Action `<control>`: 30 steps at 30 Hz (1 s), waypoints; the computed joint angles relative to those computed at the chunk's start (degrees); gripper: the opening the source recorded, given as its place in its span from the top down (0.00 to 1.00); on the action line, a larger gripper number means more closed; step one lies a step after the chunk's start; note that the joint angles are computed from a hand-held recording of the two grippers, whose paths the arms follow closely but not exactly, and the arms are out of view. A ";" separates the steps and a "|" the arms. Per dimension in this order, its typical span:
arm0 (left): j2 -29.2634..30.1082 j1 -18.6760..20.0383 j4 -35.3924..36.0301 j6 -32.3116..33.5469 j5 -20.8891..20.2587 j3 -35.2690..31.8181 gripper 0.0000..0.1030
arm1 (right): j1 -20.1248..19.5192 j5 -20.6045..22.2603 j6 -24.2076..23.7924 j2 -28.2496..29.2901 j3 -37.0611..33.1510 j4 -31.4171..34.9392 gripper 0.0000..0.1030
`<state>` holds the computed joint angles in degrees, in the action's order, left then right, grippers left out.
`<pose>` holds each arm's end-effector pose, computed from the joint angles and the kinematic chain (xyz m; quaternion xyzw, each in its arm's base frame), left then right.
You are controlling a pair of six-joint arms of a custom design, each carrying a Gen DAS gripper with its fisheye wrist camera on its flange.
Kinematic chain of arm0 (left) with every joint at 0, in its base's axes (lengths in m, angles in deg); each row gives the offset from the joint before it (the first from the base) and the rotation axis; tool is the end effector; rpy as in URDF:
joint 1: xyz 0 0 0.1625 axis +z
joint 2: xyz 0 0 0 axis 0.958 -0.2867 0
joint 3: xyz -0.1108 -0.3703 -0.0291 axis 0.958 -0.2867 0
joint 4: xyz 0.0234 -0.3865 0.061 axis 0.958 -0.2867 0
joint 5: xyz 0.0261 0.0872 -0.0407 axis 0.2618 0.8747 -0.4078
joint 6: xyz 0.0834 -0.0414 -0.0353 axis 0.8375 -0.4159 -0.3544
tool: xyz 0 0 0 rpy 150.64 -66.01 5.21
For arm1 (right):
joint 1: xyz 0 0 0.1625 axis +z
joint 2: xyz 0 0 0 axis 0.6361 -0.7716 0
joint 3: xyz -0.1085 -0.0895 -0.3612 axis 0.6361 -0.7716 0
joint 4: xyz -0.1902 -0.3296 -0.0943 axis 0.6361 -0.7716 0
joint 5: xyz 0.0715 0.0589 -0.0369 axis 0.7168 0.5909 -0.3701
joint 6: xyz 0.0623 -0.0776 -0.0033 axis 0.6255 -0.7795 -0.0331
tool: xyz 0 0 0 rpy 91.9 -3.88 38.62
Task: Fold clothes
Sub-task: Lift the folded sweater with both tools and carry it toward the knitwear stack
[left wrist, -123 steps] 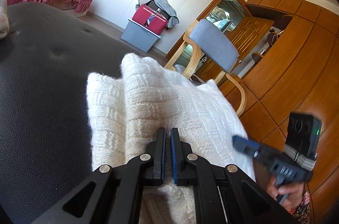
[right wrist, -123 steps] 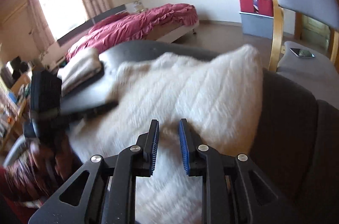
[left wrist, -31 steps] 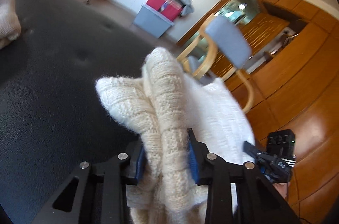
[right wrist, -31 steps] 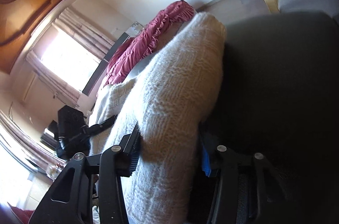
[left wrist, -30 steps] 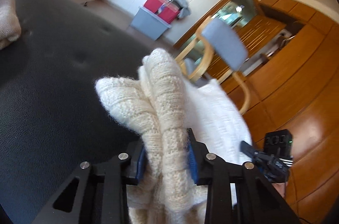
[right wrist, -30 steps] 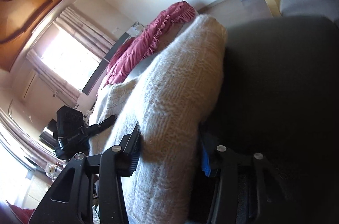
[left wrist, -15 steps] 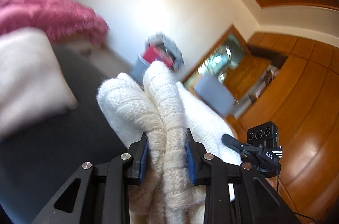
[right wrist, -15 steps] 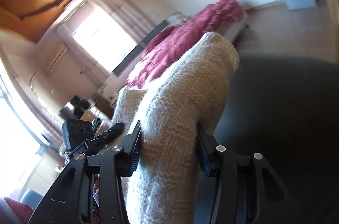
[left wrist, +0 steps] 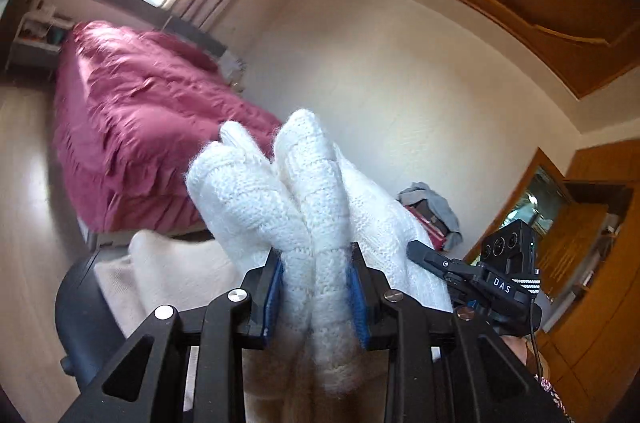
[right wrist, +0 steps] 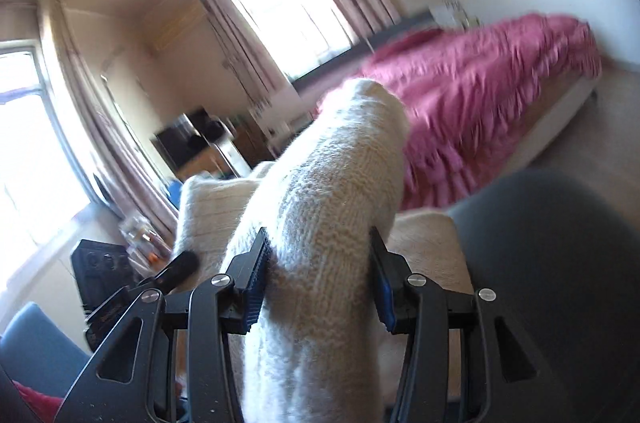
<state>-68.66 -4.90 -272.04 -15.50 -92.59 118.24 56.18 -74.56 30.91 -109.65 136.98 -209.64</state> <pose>-0.0554 -0.5967 0.3290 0.0452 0.8276 -0.5585 0.0339 0.2314 -0.6764 0.1229 -0.3537 0.9002 -0.2354 0.0948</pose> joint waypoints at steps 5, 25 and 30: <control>3.19 9.62 -3.94 -6.16 -9.31 -0.35 0.69 | -5.61 3.28 3.82 8.08 -7.55 3.64 0.49; 6.91 -5.10 1.23 17.52 14.36 -7.58 0.71 | 0.13 -2.24 -7.63 4.17 6.37 -21.31 0.63; 14.17 -3.05 -1.13 26.18 23.37 -11.65 0.74 | 1.74 -11.45 -14.80 7.20 6.31 -24.14 0.71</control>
